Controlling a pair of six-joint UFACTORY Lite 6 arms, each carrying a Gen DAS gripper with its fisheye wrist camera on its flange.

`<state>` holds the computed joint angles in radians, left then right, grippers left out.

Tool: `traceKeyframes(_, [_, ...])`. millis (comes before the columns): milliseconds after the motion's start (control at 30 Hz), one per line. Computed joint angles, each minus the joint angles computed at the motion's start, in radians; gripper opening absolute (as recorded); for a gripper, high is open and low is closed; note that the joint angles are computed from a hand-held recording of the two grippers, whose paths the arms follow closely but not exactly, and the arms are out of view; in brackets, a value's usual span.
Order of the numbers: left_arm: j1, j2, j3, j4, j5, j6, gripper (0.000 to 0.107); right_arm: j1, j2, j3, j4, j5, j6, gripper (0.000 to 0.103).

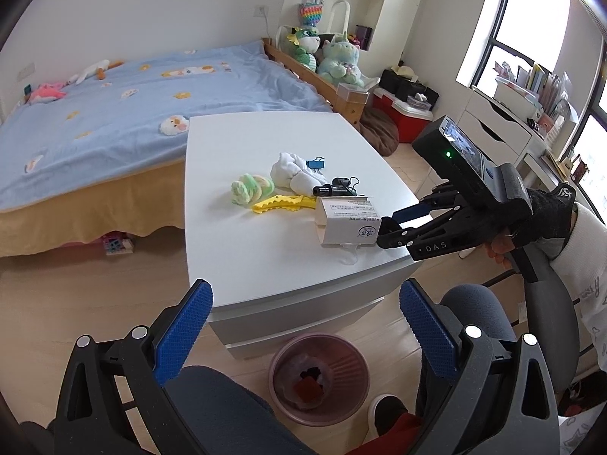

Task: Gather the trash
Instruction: 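Close the right tool on the black hair tie and lift it, then grasp the green fuzzy toy with the left tool while the right tool holds the hair tie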

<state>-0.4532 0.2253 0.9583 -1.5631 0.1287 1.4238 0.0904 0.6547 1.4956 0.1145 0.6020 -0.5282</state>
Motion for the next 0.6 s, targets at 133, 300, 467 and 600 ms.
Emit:
traceKeyframes(133, [-0.001, 0.001, 0.0, -0.006, 0.0, 0.005, 0.095, 0.001, -0.013, -0.014, 0.009, -0.002, -0.009, 0.032])
traceKeyframes(300, [-0.002, 0.008, 0.008, 0.003, -0.001, -0.001, 0.095, -0.002, -0.033, -0.041, 0.028, -0.021, -0.014, 0.029])
traceKeyframes(467, [0.001, 0.04, 0.054, 0.103, 0.001, -0.097, 0.095, -0.018, -0.076, -0.077, 0.068, -0.039, -0.034, 0.029])
traceKeyframes(600, [0.017, 0.077, 0.115, 0.255, 0.015, -0.238, 0.095, -0.037, -0.131, -0.115, 0.116, -0.053, -0.057, 0.029])
